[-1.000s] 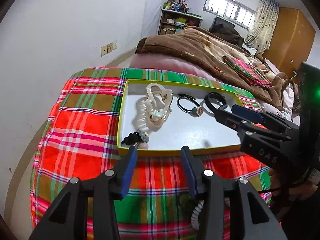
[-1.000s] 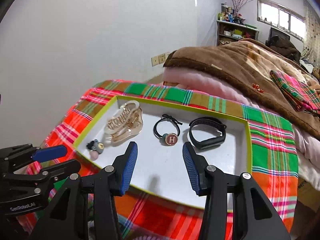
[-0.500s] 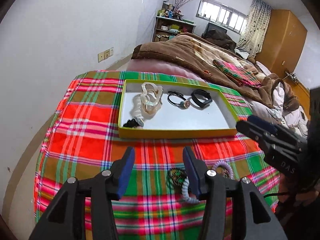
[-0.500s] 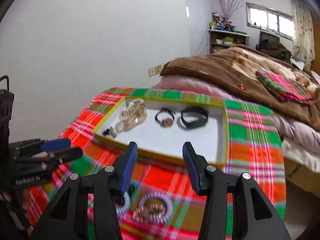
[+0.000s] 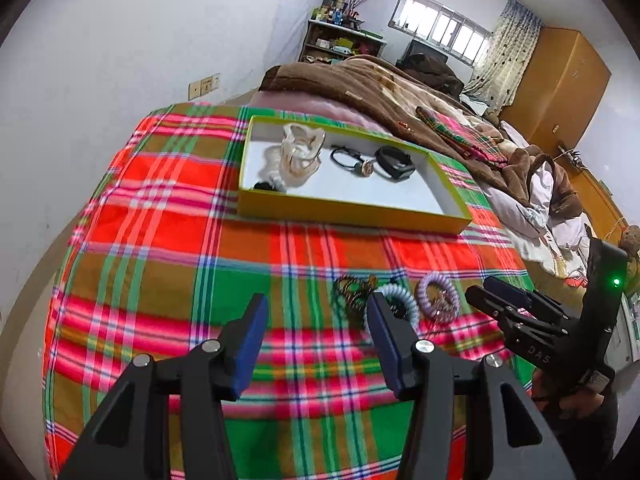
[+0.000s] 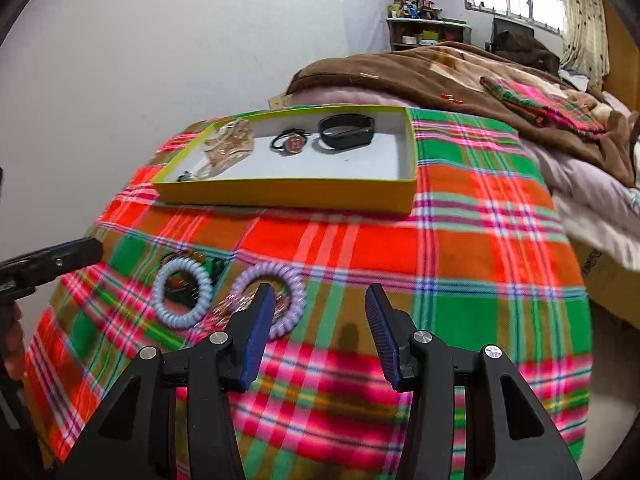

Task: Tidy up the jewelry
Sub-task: 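Move both tools back toward the coil hair ties on the cloth, then grasp the pink rhinestone clip with the right tool while the left tool grasps the light blue coil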

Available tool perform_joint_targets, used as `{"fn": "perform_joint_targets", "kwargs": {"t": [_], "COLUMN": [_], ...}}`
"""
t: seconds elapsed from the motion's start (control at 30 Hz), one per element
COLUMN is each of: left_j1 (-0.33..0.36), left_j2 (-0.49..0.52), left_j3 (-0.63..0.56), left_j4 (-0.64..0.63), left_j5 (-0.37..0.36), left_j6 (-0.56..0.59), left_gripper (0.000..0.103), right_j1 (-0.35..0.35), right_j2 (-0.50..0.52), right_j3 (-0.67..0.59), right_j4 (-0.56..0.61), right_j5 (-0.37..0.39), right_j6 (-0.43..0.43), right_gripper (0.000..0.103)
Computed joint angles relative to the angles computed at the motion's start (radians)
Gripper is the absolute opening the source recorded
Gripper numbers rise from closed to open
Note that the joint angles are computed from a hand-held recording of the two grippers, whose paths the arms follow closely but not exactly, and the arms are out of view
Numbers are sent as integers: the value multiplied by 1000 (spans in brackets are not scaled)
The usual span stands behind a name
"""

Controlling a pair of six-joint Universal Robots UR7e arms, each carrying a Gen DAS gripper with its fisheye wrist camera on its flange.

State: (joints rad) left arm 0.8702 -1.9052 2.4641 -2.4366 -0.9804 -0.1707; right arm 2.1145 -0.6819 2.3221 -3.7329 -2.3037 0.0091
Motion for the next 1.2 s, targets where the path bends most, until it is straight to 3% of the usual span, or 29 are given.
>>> {"fn": "perform_joint_targets", "kwargs": {"t": [0.2,0.47,0.6,0.8,1.07,1.2], "left_j1": [16,25,36,42,60,55], "left_j2": [-31,-51,-28,-18,6,21], "left_j3": [15,26,16,2,-8,-12], "left_j4": [24,39,30,26,18,22], "left_j5": [-7,-10,-21,-32,-40,-46], "left_j6": [-24,-37,-24,-8,-3,0], "left_gripper": [53,53,53,53,53,53], "right_j1": [24,48,45,45,64,79], "right_j2": [18,35,45,47,56,71], "right_j3": [-11,-48,-65,-97,-110,-103], "right_j4": [7,115,127,178,216,200], "right_j5": [33,30,51,-5,-67,-112], "right_j6": [2,148,148,224,231,199], "right_gripper": [48,48,48,48,47,34]}}
